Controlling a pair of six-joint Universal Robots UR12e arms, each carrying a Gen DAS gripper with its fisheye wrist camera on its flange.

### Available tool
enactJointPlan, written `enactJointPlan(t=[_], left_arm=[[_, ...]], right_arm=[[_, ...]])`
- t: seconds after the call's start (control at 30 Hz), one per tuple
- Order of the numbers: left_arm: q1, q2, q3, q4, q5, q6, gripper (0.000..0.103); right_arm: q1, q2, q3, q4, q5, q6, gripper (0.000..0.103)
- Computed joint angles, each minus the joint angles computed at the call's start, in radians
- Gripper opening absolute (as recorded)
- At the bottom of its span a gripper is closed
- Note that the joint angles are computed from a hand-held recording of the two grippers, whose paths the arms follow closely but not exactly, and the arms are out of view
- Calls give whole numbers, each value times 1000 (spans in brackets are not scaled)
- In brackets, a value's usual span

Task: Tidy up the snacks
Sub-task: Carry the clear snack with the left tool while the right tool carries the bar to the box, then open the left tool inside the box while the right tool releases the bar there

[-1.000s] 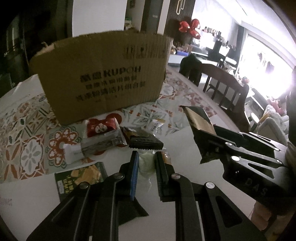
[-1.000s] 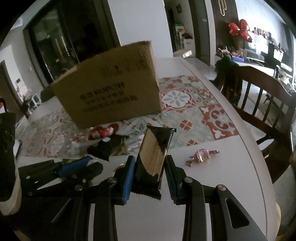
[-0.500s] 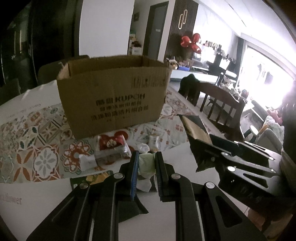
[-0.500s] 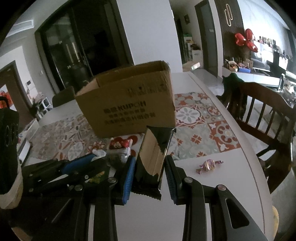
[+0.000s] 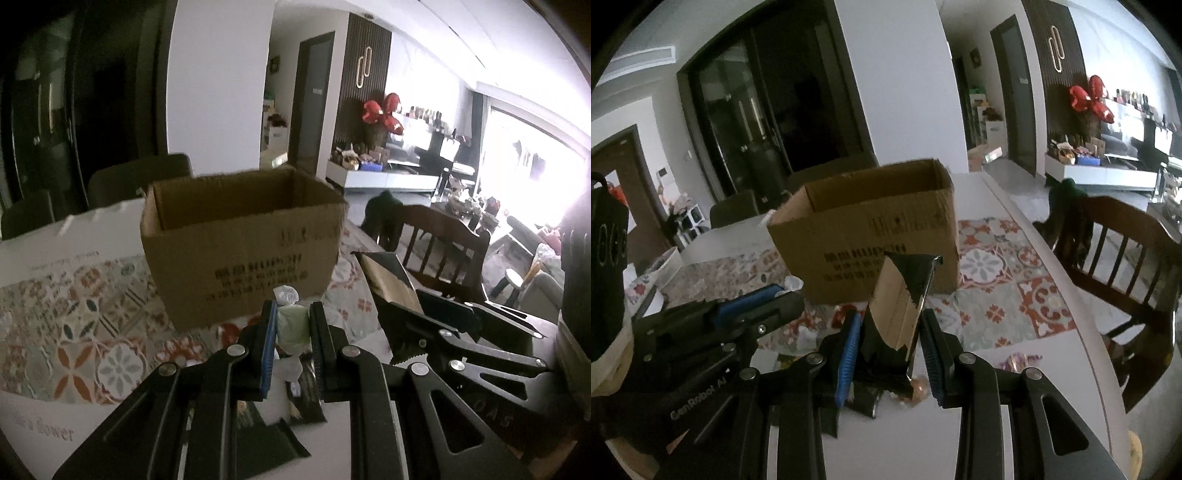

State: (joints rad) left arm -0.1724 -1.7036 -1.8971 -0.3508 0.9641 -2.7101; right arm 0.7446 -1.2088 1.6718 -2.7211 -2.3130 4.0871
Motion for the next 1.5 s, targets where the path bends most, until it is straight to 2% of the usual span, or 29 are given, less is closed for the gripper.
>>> enactJointPlan(t=[0.3,0.5,0.53,0.57,0.63,0.8,0.9,0.97,1.0,1.1,1.17,1.23,1.33,1.4,1.5], left_arm=[[-4,-29,44,75,12,-45,19],[-12,-54,81,99,29,-72,19],[-14,-60,90,100,31,-74,19],[-17,-67,99,106,37,-73,19],[-24,-79,118,112,54,-76,19],[-41,-118,186,90,83,-78,19],[-50,-142,225,81,108,-78,19],[-57,-153,243,80,127,-76,19],[-61,-161,255,78,137,-75,19],[-70,-178,285,59,157,-75,19],[-76,-189,301,52,171,-77,19],[-79,-198,313,41,177,-82,19],[-85,-214,334,20,192,-87,19],[-89,-225,351,-6,202,-96,19],[-95,-239,369,-25,219,-99,19]], right_arm=[[-23,7,-23,-69,-12,-81,34],[-46,13,-43,-113,-7,-150,29],[-51,15,-48,-106,-2,-163,23],[-55,14,-51,-93,4,-163,23],[-67,13,-50,-109,20,-158,23],[-88,17,-73,-104,5,-183,23],[-107,13,-95,-38,2,-177,24],[-116,15,-109,-12,-7,-183,38],[-118,17,-112,-8,-14,-183,49],[-125,27,-121,-24,-57,-189,51],[-133,29,-124,-40,-49,-204,56],[-141,28,-127,-33,-32,-220,76],[-146,34,-139,1,-62,-232,86],[-151,31,-147,62,-68,-186,95],[-162,20,-147,142,-64,-96,95]])
